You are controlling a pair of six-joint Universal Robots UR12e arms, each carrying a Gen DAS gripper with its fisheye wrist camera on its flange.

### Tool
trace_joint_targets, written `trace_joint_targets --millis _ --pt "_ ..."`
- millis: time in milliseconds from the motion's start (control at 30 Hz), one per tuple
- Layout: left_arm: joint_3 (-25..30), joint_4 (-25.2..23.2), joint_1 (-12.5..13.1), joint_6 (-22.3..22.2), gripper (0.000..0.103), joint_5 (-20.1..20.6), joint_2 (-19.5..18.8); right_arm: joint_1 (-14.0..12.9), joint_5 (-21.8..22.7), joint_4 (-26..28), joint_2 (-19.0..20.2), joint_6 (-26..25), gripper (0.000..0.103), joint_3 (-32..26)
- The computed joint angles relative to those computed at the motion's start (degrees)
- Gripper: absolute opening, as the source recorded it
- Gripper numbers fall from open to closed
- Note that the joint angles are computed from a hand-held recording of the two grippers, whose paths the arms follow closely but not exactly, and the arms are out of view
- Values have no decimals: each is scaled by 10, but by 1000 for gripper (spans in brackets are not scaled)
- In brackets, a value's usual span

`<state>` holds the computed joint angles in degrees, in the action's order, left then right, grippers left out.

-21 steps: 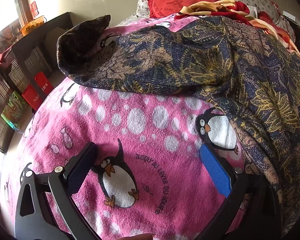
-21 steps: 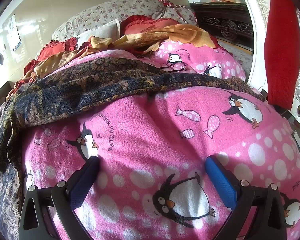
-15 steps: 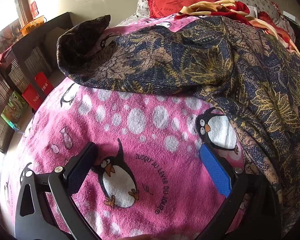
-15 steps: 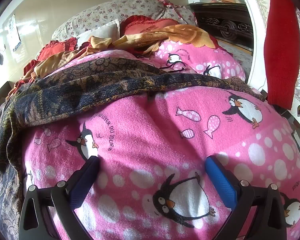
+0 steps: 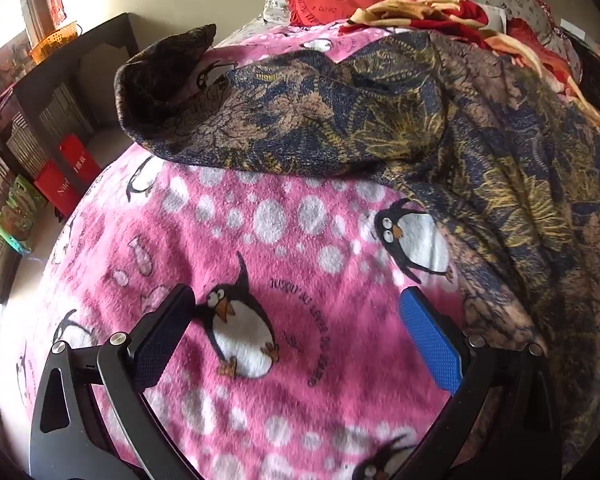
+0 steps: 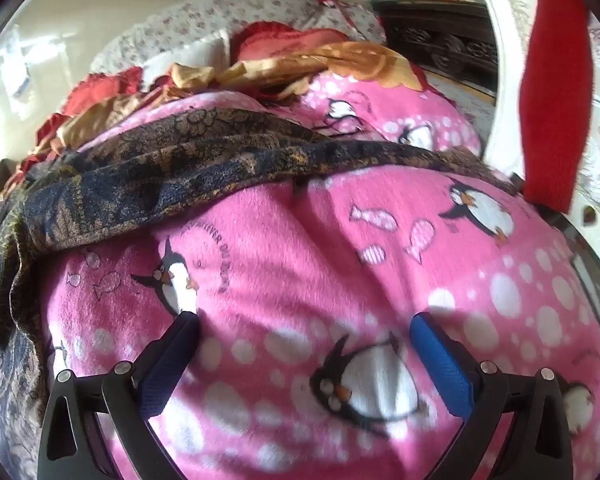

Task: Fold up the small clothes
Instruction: 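Move both tools over the blue paisley garment toward its edges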

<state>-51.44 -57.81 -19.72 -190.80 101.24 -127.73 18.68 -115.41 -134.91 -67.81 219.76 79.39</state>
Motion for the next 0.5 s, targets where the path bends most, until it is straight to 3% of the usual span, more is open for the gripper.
trace_joint_targets --millis 100,300,500 --pt "-29 20 3 4 102 -14 25 10 -9 42 -2 21 103 -16" --pt "-64 66 -2 37 102 -14 57 38 -54 58 -29 33 103 -22" --pt "-55 68 -9 57 102 -36 63 66 -60 126 -48 -5 103 -64"
